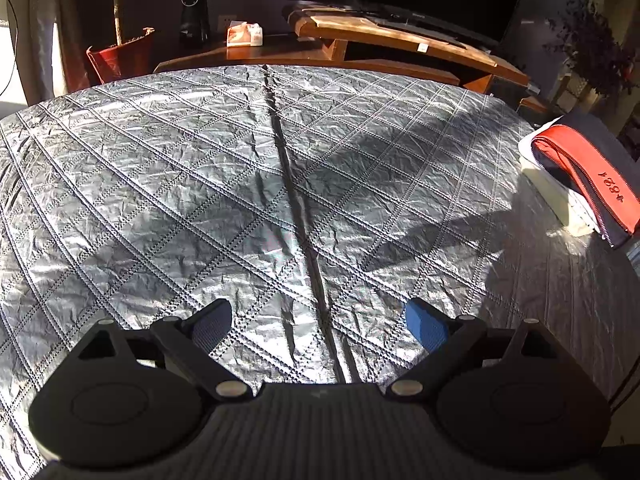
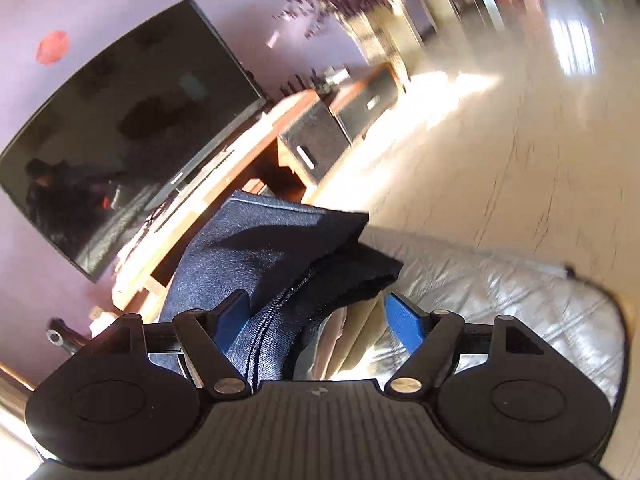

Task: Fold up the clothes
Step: 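Carry the folded jacket with the right gripper to the clothes stack, then release the jacket onto the clothes stack and withdraw the right gripper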

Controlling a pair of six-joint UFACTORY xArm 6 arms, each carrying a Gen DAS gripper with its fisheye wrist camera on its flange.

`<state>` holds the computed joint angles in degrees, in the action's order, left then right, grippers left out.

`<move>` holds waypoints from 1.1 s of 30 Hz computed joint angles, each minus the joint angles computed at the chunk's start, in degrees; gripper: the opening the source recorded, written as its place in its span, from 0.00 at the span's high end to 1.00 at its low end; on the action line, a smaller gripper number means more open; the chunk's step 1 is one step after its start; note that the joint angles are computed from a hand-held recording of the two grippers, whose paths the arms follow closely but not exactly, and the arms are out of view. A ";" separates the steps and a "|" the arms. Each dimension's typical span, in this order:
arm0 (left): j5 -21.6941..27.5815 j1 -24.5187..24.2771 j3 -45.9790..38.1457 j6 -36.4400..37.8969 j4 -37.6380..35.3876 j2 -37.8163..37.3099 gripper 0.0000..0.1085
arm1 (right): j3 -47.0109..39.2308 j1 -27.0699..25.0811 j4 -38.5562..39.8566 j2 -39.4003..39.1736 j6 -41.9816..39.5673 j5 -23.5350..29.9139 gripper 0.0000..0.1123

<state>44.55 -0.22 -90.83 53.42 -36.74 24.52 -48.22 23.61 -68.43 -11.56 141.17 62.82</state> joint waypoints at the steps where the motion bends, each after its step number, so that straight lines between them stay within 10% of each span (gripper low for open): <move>1: 0.06 -0.07 0.16 0.17 -0.05 -0.13 0.15 | -1.50 1.36 -0.25 1.09 -2.39 2.82 0.30; 9: 1.10 -0.70 2.16 1.34 -0.69 -2.08 0.14 | -10.98 0.43 5.14 7.94 -24.86 6.51 0.30; 14: 6.62 -1.21 0.80 -1.75 2.49 -2.96 0.09 | -12.41 5.51 7.08 6.81 -24.64 12.46 0.24; 21: 11.11 -3.54 5.30 1.47 3.02 -10.66 0.07 | -11.06 11.52 22.72 2.45 -23.35 7.41 0.14; 33: 16.54 -3.92 20.93 3.07 0.60 -31.56 0.06 | -21.45 27.28 35.79 4.49 -19.31 26.44 0.10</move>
